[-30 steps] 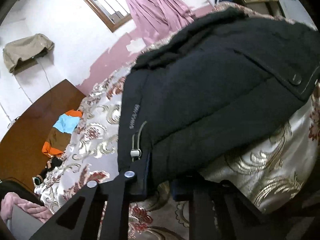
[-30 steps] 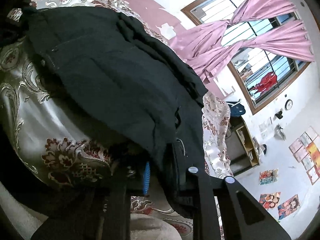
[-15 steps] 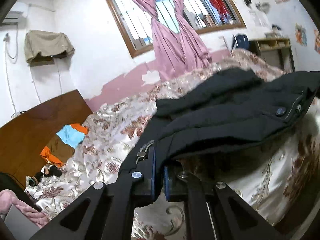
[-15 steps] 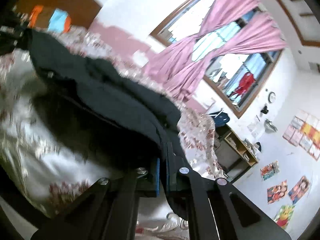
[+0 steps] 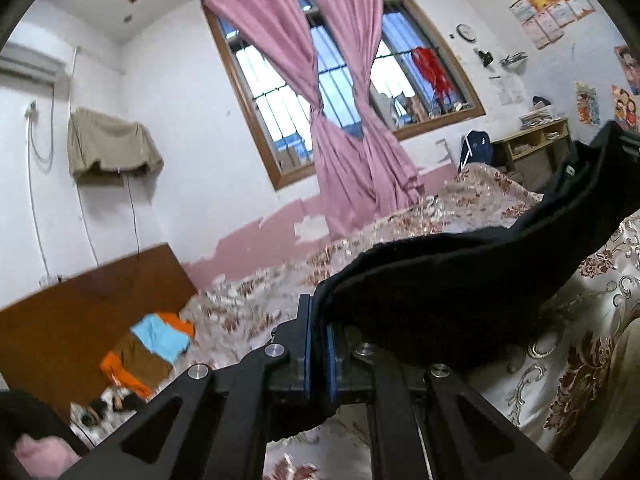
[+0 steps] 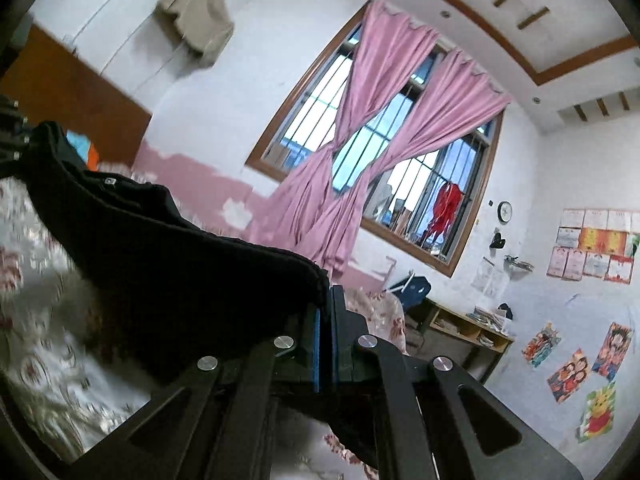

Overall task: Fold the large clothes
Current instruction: 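Lift the held jacket bundle up off the bed with both grippers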

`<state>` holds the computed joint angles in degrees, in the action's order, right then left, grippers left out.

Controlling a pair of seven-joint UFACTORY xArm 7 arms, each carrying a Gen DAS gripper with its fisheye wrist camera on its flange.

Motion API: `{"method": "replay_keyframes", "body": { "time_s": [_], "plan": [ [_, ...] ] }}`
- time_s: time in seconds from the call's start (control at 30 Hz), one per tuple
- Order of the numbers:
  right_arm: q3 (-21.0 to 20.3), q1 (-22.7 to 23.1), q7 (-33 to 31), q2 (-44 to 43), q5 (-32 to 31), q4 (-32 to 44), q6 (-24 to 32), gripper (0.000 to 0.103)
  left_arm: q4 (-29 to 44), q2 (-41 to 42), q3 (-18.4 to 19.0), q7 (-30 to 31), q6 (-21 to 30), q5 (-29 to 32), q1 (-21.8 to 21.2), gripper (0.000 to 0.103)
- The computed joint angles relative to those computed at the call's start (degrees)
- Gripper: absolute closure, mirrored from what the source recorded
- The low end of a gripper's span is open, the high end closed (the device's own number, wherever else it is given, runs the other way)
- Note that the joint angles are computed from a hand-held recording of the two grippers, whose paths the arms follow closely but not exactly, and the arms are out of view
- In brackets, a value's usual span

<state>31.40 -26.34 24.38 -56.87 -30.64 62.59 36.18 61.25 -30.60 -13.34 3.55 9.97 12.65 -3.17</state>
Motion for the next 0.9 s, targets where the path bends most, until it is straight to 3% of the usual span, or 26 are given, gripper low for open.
{"method": "replay_keyframes", "body": {
  "time_s": [0.3,0.43,0.53,0.7,0.9],
  "plan": [
    [-1.26,-4.47,1.48,5.58,-1.08,3.07,-6.42,0.101,11.10,9.95,-2.11,0.07,-0.32,2.44,1.28,0.097],
    [-1.02,-5.86,0.66,11.33,-2.30,5.38,-7.65,0.101,17.99,16.81,-0.40,1.83,2.90,2.64,-2.11,0.097],
    [-1.17,-5.89,1.49,15.39,-3.49,6.46,-8.74,0.101,22.05,21.54,-0.23,2.03,3.83,6.82,-2.92,0.097],
    [0.90,-9.23,5.02,23.49,-9.93,10.04,-11.72,0.101,29.73,28.61,0.56,-2.40,6.79,14.80,-5.24,0.097],
    [5.49,-12.92,9.96,35.67,-19.42,17.72,-12.06,0.101,41.05,38.87,4.24,-6.37,10.53,19.72,-10.64,0.097]
  ]
}}
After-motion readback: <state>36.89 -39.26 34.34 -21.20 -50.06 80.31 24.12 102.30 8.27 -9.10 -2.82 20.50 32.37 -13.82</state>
